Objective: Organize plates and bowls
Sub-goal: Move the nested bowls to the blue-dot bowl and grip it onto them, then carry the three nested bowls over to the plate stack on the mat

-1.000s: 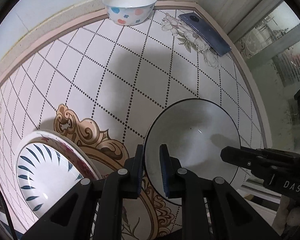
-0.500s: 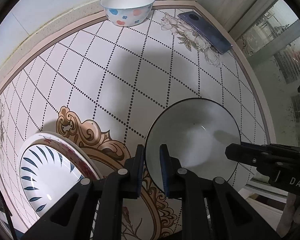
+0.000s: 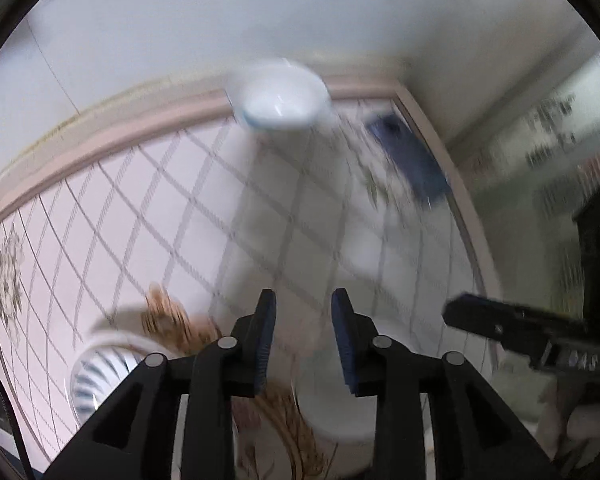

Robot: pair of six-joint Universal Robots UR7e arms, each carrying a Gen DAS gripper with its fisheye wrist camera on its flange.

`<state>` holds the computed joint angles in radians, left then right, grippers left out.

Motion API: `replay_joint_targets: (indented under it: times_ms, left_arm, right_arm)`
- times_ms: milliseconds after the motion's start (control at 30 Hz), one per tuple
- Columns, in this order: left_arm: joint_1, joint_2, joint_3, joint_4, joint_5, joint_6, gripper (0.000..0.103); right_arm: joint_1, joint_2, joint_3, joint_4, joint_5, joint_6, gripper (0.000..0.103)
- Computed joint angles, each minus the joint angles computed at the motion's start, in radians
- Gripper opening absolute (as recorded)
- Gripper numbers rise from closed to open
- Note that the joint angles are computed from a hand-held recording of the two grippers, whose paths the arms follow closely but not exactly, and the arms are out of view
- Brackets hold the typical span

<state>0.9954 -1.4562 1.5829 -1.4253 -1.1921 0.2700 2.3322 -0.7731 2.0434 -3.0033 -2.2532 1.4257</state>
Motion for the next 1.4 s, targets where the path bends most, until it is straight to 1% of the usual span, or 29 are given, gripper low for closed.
replay_joint_targets:
  times_ms: [67, 100, 167, 233, 367, 433, 533, 700, 733, 767, 800, 833, 900, 967, 1033, 1167, 1300, 1400]
  left_arm:
    - [0.002, 0.067, -0.033, -0.049, 0.016, -0.031, 0.027]
    - [0.006, 0.108, -0.056, -0.065, 0.029, -0.051, 0.027]
    - [0.016, 0.177, -0.099, -0.076, 0.036, -0.086, 0.027]
    - [0.028, 0.244, -0.138, -0.094, 0.053, -0.118, 0.027]
    - [0.05, 0.357, -0.215, -0.1, 0.073, -0.171, 0.027]
    - [0.059, 0.397, -0.247, -0.089, 0.068, -0.196, 0.027]
    - [0.07, 0.446, -0.283, -0.075, 0.051, -0.214, 0.027]
    - [0.072, 0.487, -0.275, -0.108, 0.062, -0.19, 0.026]
    - [0.071, 0.483, -0.26, -0.128, 0.067, -0.181, 0.02]
    - [0.068, 0.479, -0.245, -0.145, 0.073, -0.168, 0.016]
    - [0.066, 0.48, -0.242, -0.15, 0.076, -0.159, 0.013]
    - [0.063, 0.476, -0.23, -0.167, 0.087, -0.149, 0.012]
    - [0.056, 0.466, -0.204, -0.201, 0.102, -0.131, 0.012]
    - [0.053, 0.459, -0.194, -0.213, 0.103, -0.122, 0.012]
    - [0.049, 0.452, -0.186, -0.223, 0.102, -0.116, 0.011]
    - [0.038, 0.426, -0.169, -0.238, 0.1, -0.084, 0.011]
    - [0.028, 0.388, -0.146, -0.242, 0.089, -0.066, 0.011]
    - [0.023, 0.354, -0.14, -0.221, 0.072, -0.058, 0.011]
  right_arm:
    - [-0.034, -0.021, 0.001, -0.026, -0.019, -0.064, 0.053]
    - [-0.06, -0.032, 0.001, -0.044, -0.029, -0.109, 0.053]
    - [-0.103, -0.045, -0.001, -0.072, -0.032, -0.159, 0.053]
    - [-0.157, -0.054, 0.007, -0.148, -0.029, -0.231, 0.053]
    - [-0.252, -0.061, -0.006, -0.211, -0.025, -0.33, 0.053]
    - [-0.302, -0.059, -0.017, -0.241, -0.003, -0.375, 0.053]
    - [-0.366, -0.052, -0.036, -0.254, 0.036, -0.414, 0.053]
    - [-0.443, -0.029, -0.059, -0.262, 0.118, -0.453, 0.053]
    - [-0.457, -0.022, -0.064, -0.266, 0.137, -0.462, 0.049]
    - [-0.464, -0.014, -0.07, -0.271, 0.144, -0.471, 0.042]
    - [-0.471, -0.005, -0.076, -0.285, 0.154, -0.491, 0.027]
    - [-0.473, 0.002, -0.079, -0.302, 0.161, -0.506, 0.024]
    - [-0.465, 0.008, -0.096, -0.291, 0.151, -0.516, 0.016]
    - [-0.452, 0.009, -0.122, -0.233, 0.117, -0.52, 0.016]
    - [-0.445, 0.013, -0.139, -0.202, 0.099, -0.519, 0.015]
    - [-0.434, 0.014, -0.146, -0.185, 0.086, -0.515, 0.015]
    - [-0.402, -0.005, -0.127, -0.168, 0.053, -0.507, 0.015]
    - [-0.368, -0.011, -0.117, -0.161, 0.031, -0.483, 0.015]
